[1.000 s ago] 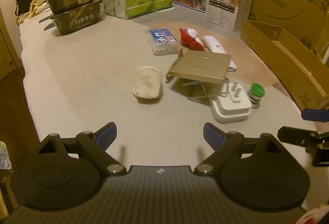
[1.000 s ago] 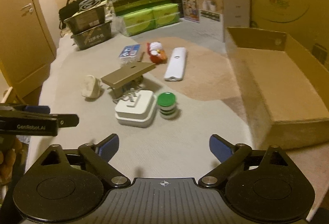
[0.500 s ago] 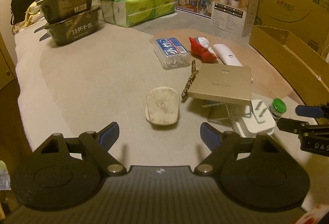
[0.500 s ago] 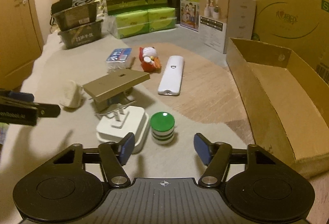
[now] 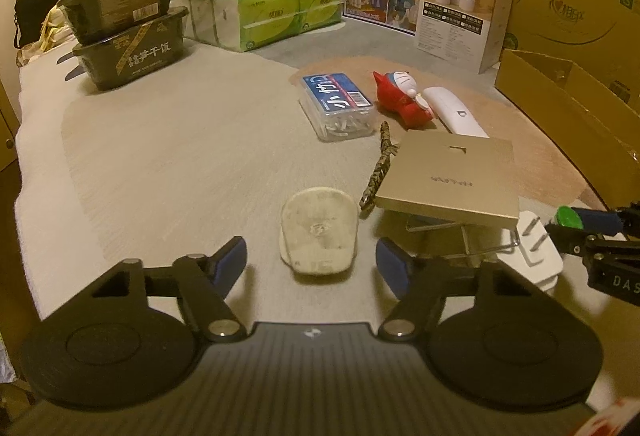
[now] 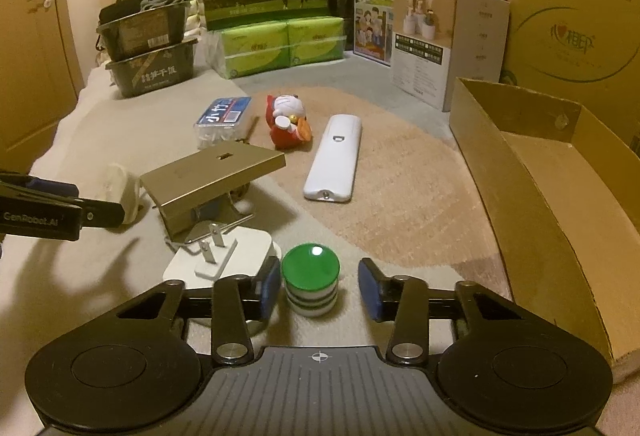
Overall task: Organize rigid objects
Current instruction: 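Grasp the green-lidded jar with the right tool while the left tool grasps the white oval plug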
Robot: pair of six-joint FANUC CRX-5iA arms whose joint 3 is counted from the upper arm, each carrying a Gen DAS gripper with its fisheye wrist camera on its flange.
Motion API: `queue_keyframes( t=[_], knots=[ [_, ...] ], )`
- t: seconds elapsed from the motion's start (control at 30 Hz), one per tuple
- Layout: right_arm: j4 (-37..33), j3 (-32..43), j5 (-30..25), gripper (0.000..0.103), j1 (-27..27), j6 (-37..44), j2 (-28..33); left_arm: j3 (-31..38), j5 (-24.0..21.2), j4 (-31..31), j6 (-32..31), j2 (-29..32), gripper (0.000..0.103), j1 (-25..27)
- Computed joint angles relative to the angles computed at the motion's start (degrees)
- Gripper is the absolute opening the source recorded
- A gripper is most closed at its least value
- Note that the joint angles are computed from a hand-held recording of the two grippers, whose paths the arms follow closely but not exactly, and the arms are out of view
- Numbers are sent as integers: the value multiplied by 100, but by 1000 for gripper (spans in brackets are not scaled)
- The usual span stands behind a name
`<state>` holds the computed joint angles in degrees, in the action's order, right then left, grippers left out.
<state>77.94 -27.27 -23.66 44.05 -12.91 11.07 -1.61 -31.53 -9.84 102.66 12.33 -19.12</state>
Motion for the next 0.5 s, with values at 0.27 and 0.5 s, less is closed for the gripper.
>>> queue_keyframes(
  t=[0.27, 0.5],
  knots=[
    [-27, 20, -58, 35, 22, 38, 31, 168, 83, -11, -42, 205, 41, 3],
    [-282, 13, -202, 34, 98, 184, -35, 170, -75, -165, 164, 117, 39, -59]
  ],
)
